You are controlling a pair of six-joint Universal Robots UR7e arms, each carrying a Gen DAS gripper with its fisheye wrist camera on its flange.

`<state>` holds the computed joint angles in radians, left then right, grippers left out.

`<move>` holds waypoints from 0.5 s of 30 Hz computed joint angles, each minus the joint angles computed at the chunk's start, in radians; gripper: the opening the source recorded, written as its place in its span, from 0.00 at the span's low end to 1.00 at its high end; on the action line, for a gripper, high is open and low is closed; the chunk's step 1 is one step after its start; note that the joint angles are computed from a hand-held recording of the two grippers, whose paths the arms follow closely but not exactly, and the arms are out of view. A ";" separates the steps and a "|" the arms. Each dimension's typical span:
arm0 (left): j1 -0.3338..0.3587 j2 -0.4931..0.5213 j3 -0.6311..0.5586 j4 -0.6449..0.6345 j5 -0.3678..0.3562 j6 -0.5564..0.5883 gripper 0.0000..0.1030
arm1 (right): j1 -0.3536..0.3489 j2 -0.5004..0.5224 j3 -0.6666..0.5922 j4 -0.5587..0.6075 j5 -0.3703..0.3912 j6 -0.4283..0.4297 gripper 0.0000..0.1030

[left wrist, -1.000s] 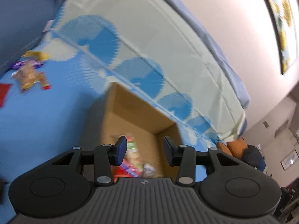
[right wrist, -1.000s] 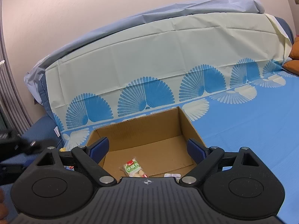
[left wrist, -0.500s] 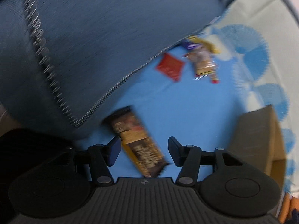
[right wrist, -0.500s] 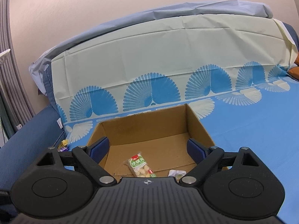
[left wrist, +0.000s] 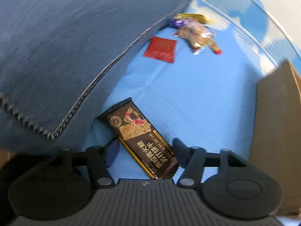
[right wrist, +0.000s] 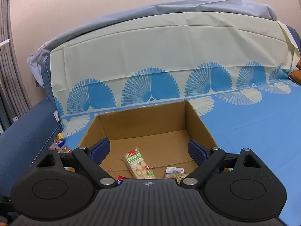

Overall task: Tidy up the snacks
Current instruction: 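Withdraw both tools and move the left tool to the black cracker pack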

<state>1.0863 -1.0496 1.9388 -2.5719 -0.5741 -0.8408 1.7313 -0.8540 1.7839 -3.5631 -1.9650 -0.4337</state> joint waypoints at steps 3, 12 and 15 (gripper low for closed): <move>-0.013 0.002 0.038 -0.135 0.006 0.213 0.31 | 0.004 0.005 0.002 -0.010 -0.005 -0.018 0.88; 0.056 -0.053 0.121 -0.557 -0.255 0.735 0.35 | 0.025 0.028 0.010 -0.036 0.003 -0.124 0.88; 0.070 -0.053 0.145 -0.605 -0.272 0.732 0.55 | 0.034 0.032 0.014 -0.023 0.023 -0.152 0.88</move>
